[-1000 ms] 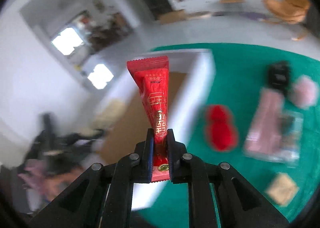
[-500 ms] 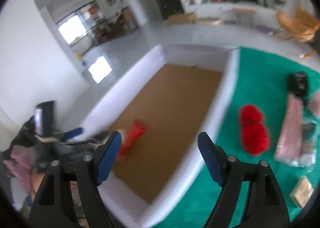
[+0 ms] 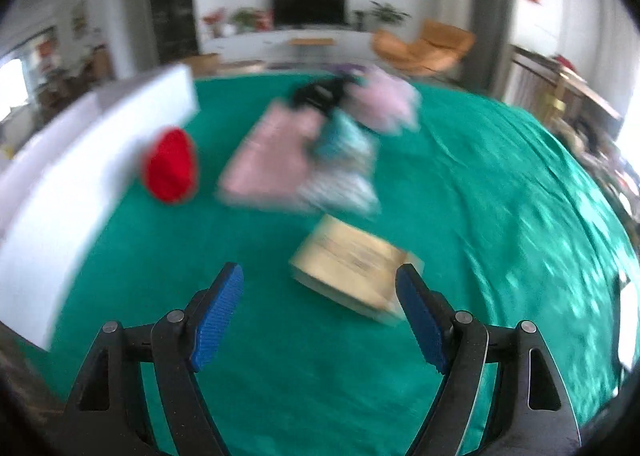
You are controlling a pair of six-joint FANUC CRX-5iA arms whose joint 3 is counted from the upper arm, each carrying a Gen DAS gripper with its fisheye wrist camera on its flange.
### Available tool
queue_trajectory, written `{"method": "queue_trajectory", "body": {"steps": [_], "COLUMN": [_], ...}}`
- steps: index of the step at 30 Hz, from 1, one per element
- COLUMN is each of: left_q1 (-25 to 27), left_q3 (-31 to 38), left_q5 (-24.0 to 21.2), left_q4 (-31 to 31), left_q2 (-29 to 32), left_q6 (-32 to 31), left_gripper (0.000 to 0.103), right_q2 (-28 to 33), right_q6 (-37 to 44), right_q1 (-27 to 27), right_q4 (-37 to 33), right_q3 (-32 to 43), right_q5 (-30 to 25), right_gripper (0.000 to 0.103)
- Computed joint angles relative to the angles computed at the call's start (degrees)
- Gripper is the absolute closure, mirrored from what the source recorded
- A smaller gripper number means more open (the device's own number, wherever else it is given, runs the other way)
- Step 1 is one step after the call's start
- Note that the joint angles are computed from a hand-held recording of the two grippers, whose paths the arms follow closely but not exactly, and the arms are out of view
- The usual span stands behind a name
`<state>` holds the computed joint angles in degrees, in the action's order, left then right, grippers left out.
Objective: Organize soft objects
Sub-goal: 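Move the left gripper to the red yarn ball and close on it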
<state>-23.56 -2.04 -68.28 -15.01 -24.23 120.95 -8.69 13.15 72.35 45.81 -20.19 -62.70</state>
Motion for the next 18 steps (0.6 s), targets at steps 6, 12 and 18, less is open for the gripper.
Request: {"method": "queue_trajectory", "body": {"steps": [6,12,18], "left_q1": [-9.3,-13.3,-10.7], "left_q3": [1.1,2.1,6.5], "left_q5": [3.3,-0.3,-2.2], "left_q4": [2.7,1.0,-1.6], "left_q2": [8.9,15.2,17.2], "left_q6": [0.7,3.2,5.4], "left_gripper": [0.005,0.005,0.005], "right_q2": [-4.9,-4.5,-5.8], "right_q6": [-7.2,-9.8,-13.0], "right_q1": [-0.9,-2.6,-3.9], "right_q4": [-0.2,-1.6,-2.4], "right_q3": [-4.9,-5.0,-7.0], "right_q5": [-1.4,-0.1,2.6], "right_gripper": [0.022,0.022,0.022]}}
